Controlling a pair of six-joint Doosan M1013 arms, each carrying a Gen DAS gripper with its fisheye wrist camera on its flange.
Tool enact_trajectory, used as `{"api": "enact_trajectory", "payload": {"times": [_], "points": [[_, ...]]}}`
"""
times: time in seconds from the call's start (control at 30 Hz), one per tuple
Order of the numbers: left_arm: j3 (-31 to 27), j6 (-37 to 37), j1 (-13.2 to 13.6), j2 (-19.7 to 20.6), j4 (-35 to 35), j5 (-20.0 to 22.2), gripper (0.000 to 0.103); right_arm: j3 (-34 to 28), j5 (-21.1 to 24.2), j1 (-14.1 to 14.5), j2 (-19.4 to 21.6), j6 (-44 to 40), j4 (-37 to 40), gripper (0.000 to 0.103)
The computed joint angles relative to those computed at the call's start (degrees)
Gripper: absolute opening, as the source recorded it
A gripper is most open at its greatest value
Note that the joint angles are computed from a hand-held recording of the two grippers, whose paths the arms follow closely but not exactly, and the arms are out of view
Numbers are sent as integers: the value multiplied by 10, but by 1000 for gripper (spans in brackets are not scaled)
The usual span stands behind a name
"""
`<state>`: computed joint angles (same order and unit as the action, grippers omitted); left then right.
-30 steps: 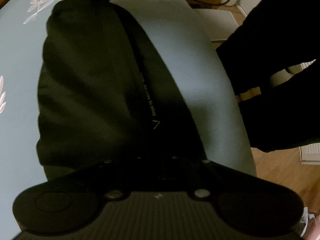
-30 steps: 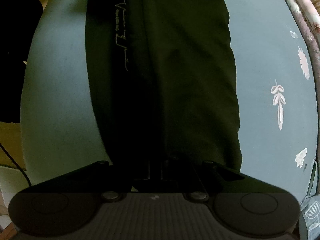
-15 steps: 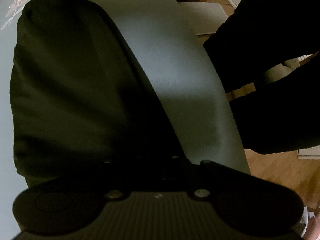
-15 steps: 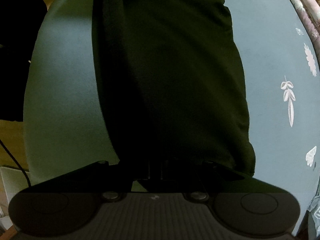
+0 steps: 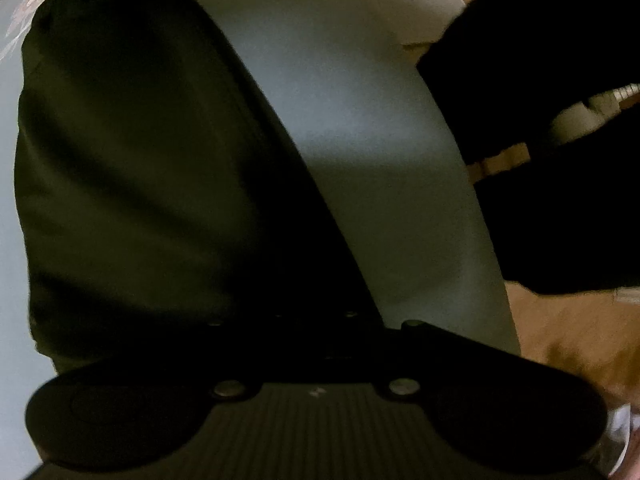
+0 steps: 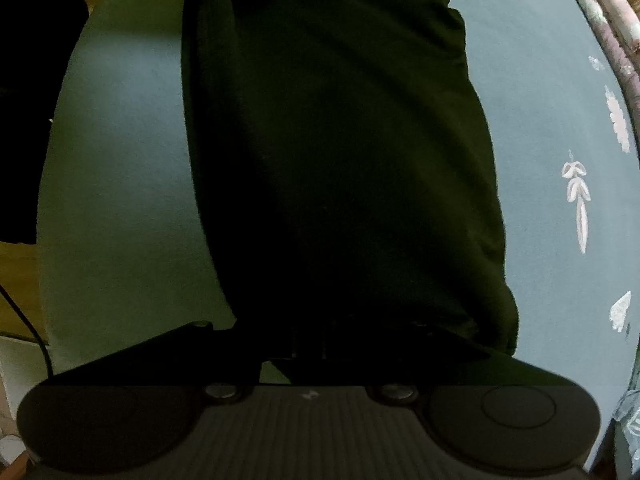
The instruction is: Fold clothes
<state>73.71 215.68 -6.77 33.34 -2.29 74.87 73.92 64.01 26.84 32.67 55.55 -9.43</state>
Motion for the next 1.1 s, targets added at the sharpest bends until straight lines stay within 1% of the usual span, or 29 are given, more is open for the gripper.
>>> {"api": "enact_trajectory", "payload": {"times": [0.07,0.1,0.17,0.2,0.27,0.3,0.33,0.37,0.43,0.47,0.5,0.57,0.63,0.67,0.7,0.73,0.8,0.9,1.0,1.07,1.1], "points": [[4,18,2,-5,-4,-9,0,0,-3,2,-1,11,-6,12],[9,12,2,-6,1,-19,0,1,-5,2,-1,16,-7,14],[19,-1,1,-9,10,-37,5,2,-6,3,1,22,-7,20],[23,-10,1,-10,10,-44,5,2,-5,4,2,23,-6,25],[21,-32,0,-8,11,-40,5,-3,-2,5,4,32,-4,31],[13,-56,0,-4,12,-29,5,-6,1,5,4,38,-1,36],[-1,-91,-2,3,18,-9,9,-10,6,4,5,44,4,40],[-15,-126,-3,10,22,12,14,-15,11,3,5,52,8,42],[-42,-184,-3,23,26,52,21,-20,17,1,3,73,16,51],[-56,-209,-2,29,27,70,25,-21,20,-1,1,86,20,52],[-70,-235,-1,35,28,90,27,-23,22,-2,-1,99,24,53],[-95,-278,0,45,34,123,28,-26,29,-5,-6,128,36,53],[-110,-310,1,46,35,146,29,-25,35,-7,-13,173,46,55],[-118,-327,1,46,35,157,29,-20,31,-9,-20,203,54,56],[-122,-340,2,45,31,156,29,9,18,-9,-37,241,58,58],[-125,-352,2,44,25,156,29,25,10,-15,-50,281,68,58],[-116,-366,1,37,8,141,29,51,-25,-38,-59,375,104,58],[-106,-365,-8,31,10,138,37,100,-96,-52,-84,553,146,58],[-72,-350,-20,26,48,118,38,154,-179,-51,-109,709,149,58],[-51,-335,-25,20,75,108,38,183,-236,-43,-111,820,128,59],[-52,-332,-28,19,75,113,38,200,-270,-38,-115,886,118,59]]}}
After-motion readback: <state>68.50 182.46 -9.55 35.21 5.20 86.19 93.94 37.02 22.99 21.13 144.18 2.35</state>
